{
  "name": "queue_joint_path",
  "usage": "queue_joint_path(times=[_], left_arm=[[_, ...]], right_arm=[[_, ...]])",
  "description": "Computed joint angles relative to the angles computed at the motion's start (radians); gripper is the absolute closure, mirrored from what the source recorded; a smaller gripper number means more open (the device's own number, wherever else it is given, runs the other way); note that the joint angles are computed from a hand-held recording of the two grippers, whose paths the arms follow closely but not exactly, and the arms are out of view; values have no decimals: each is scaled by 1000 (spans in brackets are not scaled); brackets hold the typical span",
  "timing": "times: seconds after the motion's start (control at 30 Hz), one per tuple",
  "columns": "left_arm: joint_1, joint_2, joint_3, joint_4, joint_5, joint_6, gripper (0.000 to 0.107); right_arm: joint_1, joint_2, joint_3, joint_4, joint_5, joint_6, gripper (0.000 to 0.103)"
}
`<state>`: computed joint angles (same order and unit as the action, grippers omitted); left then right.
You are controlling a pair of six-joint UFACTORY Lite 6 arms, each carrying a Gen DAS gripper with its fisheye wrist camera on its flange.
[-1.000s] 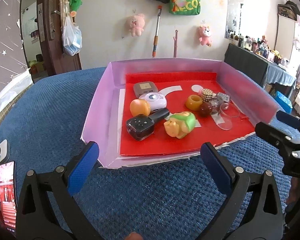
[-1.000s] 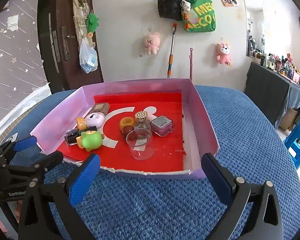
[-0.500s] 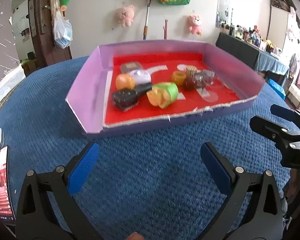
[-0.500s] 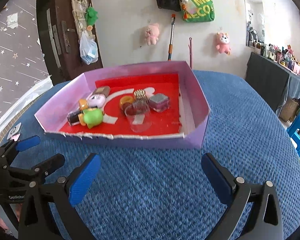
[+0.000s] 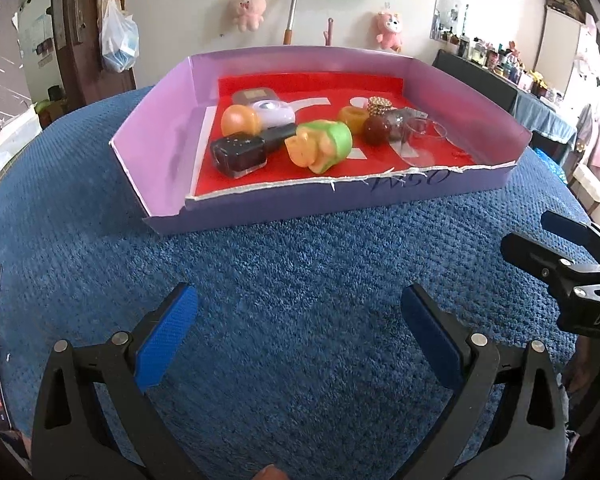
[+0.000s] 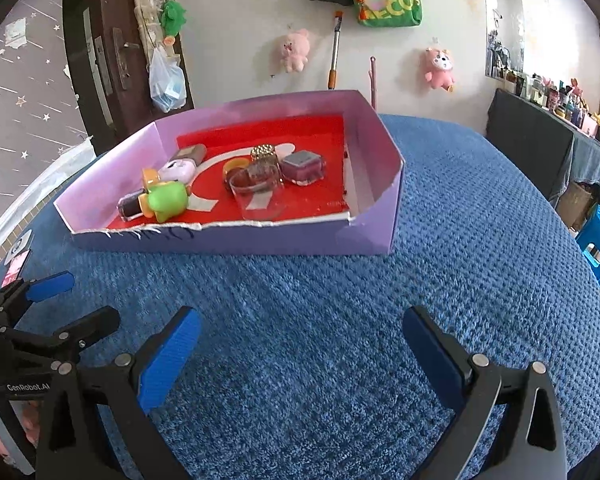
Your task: Organize rigid objects
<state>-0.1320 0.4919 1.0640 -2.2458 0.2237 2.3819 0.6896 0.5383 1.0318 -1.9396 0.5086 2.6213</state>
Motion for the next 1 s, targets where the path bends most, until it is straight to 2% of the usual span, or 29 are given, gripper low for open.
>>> queue_joint_path(times=[0.33, 0.53, 1.0], left_arm=[[-5, 10, 5, -38, -7, 40, 4], [-13, 12, 0, -127, -11, 131, 4], [-11, 14, 4, -116, -15, 118, 4]], right_arm=[[5, 24, 2, -8, -1, 25, 0], [2, 23, 1, -10, -5, 28, 0], [5, 30, 11, 21, -5, -14, 0]])
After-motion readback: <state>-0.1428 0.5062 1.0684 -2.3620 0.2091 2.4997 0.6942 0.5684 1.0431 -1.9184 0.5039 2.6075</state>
